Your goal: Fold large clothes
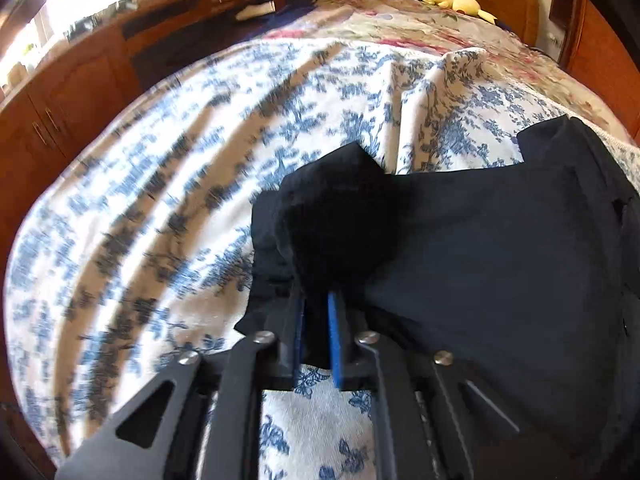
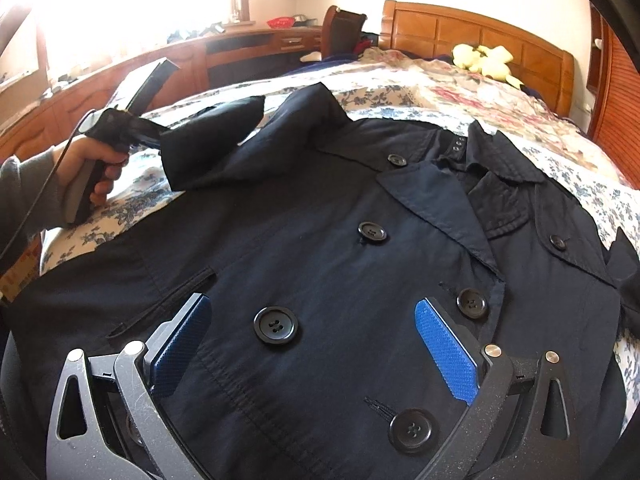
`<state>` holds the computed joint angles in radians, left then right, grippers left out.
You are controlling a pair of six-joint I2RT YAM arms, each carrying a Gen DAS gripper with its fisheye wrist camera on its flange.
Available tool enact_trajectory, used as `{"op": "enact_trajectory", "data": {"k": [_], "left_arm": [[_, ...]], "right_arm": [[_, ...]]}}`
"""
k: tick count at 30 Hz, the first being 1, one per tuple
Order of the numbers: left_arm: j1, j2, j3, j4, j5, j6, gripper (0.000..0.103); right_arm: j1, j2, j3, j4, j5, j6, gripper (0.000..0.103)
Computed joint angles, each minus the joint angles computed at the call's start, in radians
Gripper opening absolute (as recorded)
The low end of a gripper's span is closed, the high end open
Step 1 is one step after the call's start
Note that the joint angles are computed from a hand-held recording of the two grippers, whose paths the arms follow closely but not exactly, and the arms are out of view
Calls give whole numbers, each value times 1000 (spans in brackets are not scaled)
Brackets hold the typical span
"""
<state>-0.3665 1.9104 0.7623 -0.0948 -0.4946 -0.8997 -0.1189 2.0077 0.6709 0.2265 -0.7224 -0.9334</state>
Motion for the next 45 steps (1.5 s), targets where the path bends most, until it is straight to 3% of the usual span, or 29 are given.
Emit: {"op": "enact_trajectory", "data": {"k": [6,10,13,19,25,29,35,45], "left_arm": [[-142,-167,74,-195,-161,-41,3],[-270,-218,207,-334,-249,-48,3],[-373,-199,349,-406,-308,-21,3],[-541,-102,582,-450,-370,85,3],[-660,-18,724,-509,-400,108,7],[-702,-34,684,-472,-369,72,14],[-808,-33,584,-466,-386,-107,30],[-899,-6,505,-572,-393,-376,32]], "right_arm": [[-55,-34,-8,-57,-31,-61,103],[-124,-51,19,-144,-75,-120,103],[-178,-58,47,-209,-103,-158,103],[-283,-62,97,-300,-140,-211,103],[-352,-59,134,-334,-144,-226,103],[-391,-72,141,-363,-156,-253,103],[-410,-79,153,-399,-164,-276,103],[-350,-160,86,-397,-168,-254,103]]}}
